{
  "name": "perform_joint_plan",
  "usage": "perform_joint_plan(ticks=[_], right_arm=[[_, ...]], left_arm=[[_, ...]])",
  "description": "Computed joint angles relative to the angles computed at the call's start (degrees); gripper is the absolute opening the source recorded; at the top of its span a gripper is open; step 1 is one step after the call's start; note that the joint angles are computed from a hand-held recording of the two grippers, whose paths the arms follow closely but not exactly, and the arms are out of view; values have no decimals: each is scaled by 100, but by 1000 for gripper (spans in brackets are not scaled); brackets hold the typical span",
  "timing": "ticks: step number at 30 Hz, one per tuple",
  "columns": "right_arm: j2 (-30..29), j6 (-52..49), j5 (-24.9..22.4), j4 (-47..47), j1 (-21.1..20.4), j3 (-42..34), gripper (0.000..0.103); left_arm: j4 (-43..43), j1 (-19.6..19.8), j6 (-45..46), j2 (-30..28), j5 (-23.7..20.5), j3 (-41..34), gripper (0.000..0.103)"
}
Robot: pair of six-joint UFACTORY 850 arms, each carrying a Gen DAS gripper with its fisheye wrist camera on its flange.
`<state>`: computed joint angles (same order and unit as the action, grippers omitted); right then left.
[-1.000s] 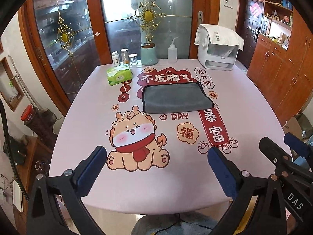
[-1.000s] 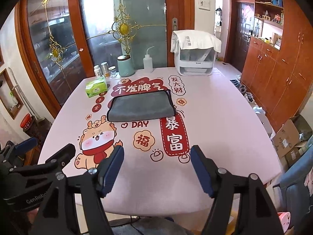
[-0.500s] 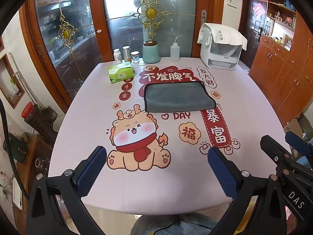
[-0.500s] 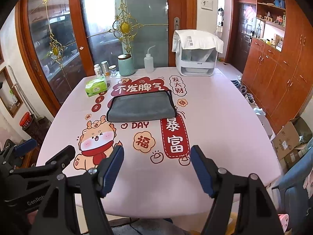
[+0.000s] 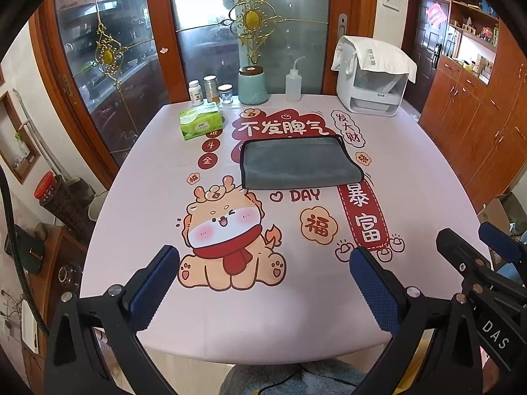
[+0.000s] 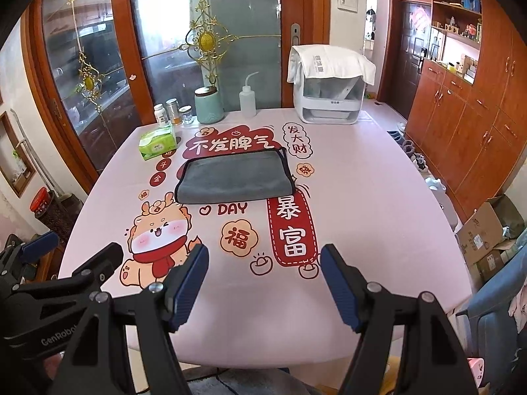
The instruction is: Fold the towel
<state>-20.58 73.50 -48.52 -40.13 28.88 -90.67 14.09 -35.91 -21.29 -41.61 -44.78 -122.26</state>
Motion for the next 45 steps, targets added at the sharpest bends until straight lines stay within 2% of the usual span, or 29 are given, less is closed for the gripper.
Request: perform_joint_plan(ticks=[23,45], right_arm=[[-63,-18,12,53,-86,-34,71],[-31,29,64,73,-68,55,71]], left_arm=[[-124,12,162,-346,-207,-528,103],[-122,-14,139,-298,-118,-340,103]])
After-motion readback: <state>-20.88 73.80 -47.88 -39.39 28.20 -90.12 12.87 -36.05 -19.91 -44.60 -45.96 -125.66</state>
